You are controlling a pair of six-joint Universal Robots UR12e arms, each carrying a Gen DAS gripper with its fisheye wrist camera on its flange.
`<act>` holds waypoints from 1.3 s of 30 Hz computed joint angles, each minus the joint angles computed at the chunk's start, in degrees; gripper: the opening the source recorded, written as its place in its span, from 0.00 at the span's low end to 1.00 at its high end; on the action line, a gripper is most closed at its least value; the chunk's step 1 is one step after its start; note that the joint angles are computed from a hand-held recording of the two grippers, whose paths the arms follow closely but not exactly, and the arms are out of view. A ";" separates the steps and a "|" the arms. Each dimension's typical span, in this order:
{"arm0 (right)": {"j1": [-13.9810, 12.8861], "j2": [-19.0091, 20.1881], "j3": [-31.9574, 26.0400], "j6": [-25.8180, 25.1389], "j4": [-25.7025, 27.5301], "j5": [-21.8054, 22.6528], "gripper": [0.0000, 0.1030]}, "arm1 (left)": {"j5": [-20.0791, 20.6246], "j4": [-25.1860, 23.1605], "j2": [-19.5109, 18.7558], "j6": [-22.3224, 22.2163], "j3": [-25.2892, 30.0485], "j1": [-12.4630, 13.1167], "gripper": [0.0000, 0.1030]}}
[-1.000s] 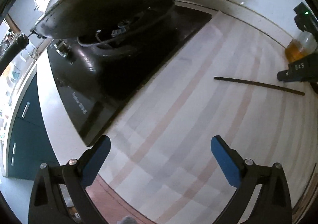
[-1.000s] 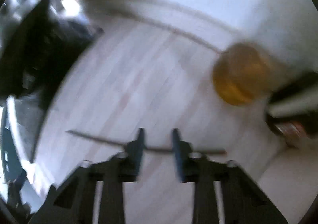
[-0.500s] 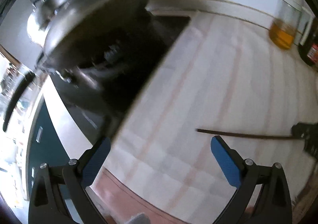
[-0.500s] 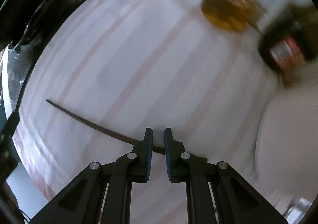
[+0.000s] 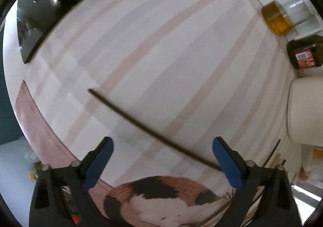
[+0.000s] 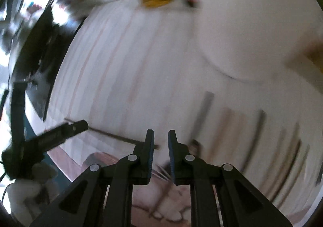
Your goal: Organize utensils
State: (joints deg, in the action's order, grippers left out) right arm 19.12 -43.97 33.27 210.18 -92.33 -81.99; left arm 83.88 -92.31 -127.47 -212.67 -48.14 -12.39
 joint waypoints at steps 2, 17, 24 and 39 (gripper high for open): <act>-0.48 -2.61 4.97 2.68 -2.68 -0.70 0.15 | 3.26 -0.27 -0.98 0.03 1.50 -1.02 0.72; -4.44 -12.80 23.22 9.60 -8.78 -3.43 0.15 | 16.85 3.22 -10.71 25.92 16.25 -8.65 0.14; -4.75 -12.18 23.75 8.70 -8.20 -0.02 0.15 | 17.10 1.37 -11.47 30.04 18.04 -10.08 0.16; -1.69 -7.91 17.17 1.52 -0.37 -9.27 0.09 | 13.18 -1.59 -13.67 21.16 22.43 -10.24 0.05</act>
